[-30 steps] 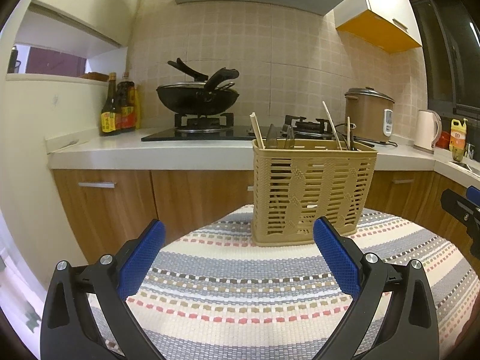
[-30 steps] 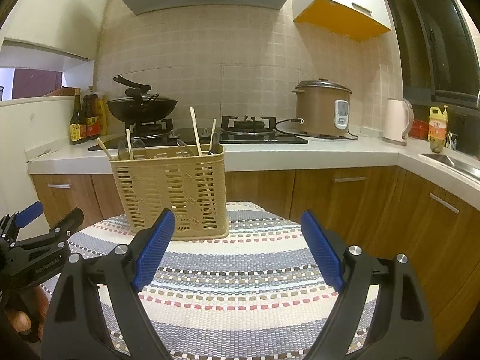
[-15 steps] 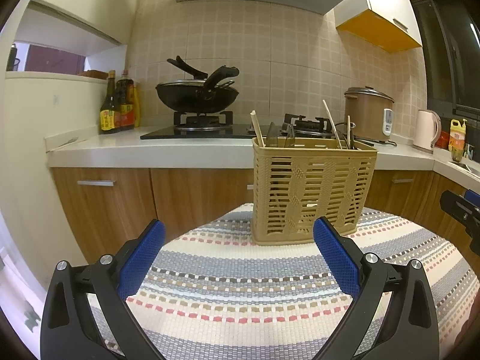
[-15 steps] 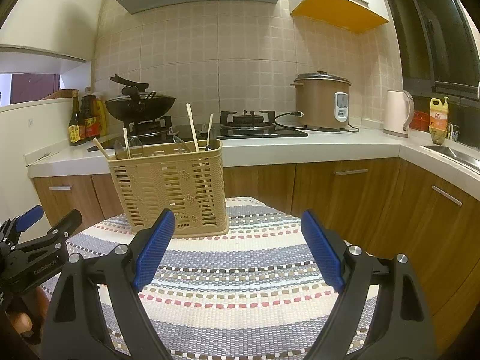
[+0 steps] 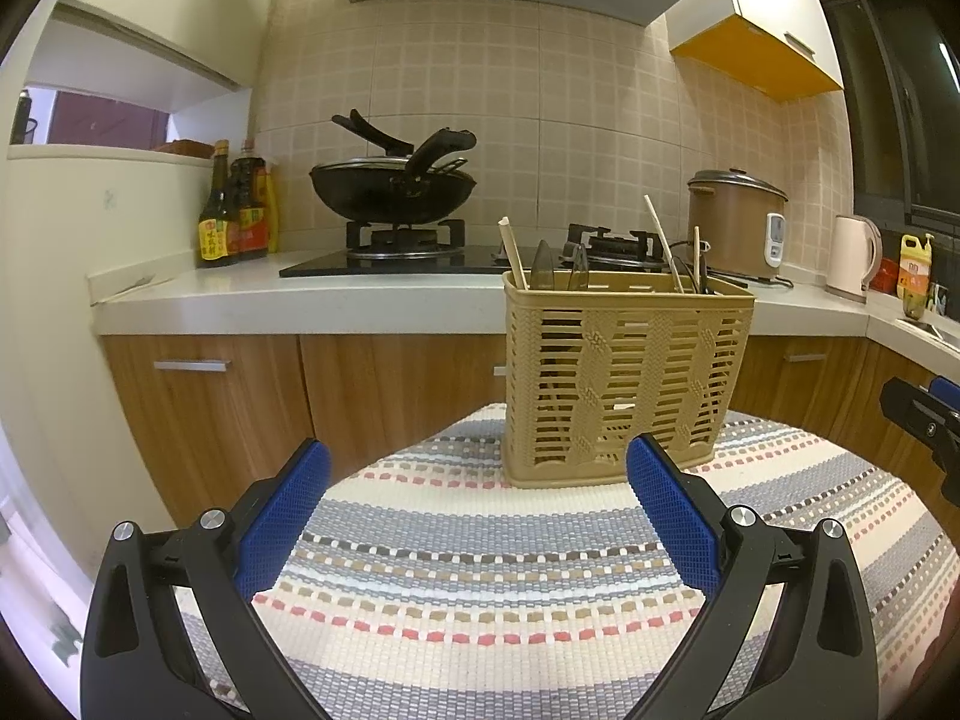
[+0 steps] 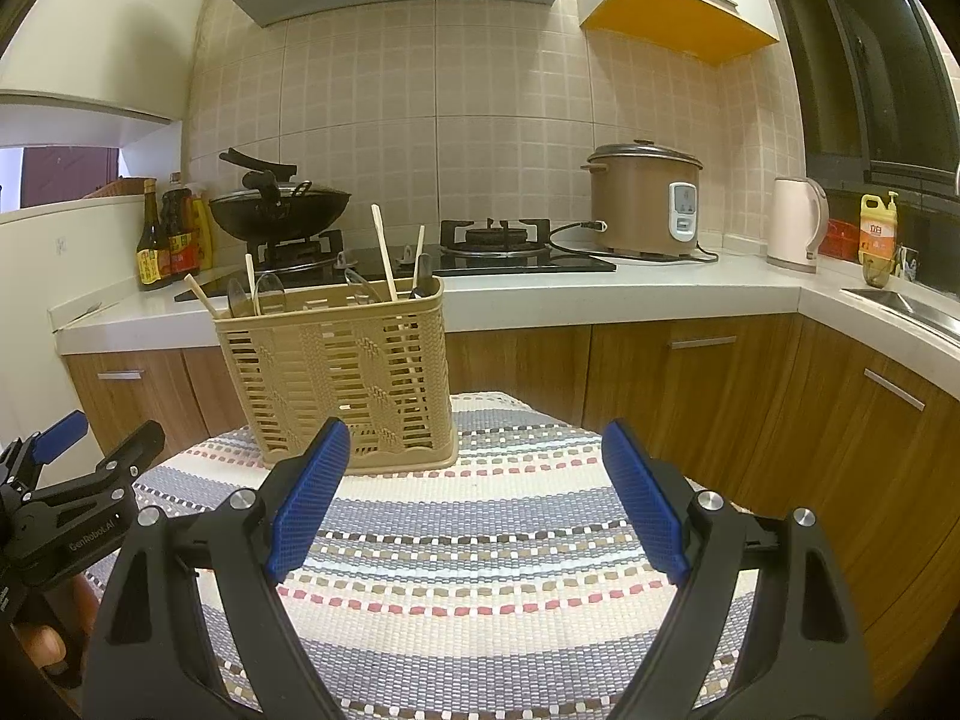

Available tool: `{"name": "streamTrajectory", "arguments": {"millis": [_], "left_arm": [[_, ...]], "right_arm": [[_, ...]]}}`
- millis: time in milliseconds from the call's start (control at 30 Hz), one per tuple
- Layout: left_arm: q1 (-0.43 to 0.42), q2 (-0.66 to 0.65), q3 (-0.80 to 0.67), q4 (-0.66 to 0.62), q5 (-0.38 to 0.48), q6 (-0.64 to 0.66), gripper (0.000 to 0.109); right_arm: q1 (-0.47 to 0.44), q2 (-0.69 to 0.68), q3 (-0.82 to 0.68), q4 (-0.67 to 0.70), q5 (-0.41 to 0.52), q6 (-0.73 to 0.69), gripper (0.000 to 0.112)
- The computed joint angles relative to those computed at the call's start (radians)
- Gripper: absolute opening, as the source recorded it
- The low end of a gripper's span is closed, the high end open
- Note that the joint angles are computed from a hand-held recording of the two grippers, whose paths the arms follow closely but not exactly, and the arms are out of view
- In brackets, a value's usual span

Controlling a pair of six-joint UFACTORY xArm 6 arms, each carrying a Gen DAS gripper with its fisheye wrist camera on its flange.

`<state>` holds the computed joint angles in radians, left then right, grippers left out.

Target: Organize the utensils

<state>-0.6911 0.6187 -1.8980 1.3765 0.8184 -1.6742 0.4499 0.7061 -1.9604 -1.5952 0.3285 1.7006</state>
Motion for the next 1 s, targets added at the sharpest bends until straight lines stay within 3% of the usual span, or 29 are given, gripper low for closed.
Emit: {"name": "streamTrajectory", "arguments": {"millis": [1000], "left_arm": [[0.004,0.007,-0.010,-0.033,-0.006,0.022,0.095]], "right_arm": [[-0.006,0.001,0.002,0.007,-0.021,0.014,0.082]]}}
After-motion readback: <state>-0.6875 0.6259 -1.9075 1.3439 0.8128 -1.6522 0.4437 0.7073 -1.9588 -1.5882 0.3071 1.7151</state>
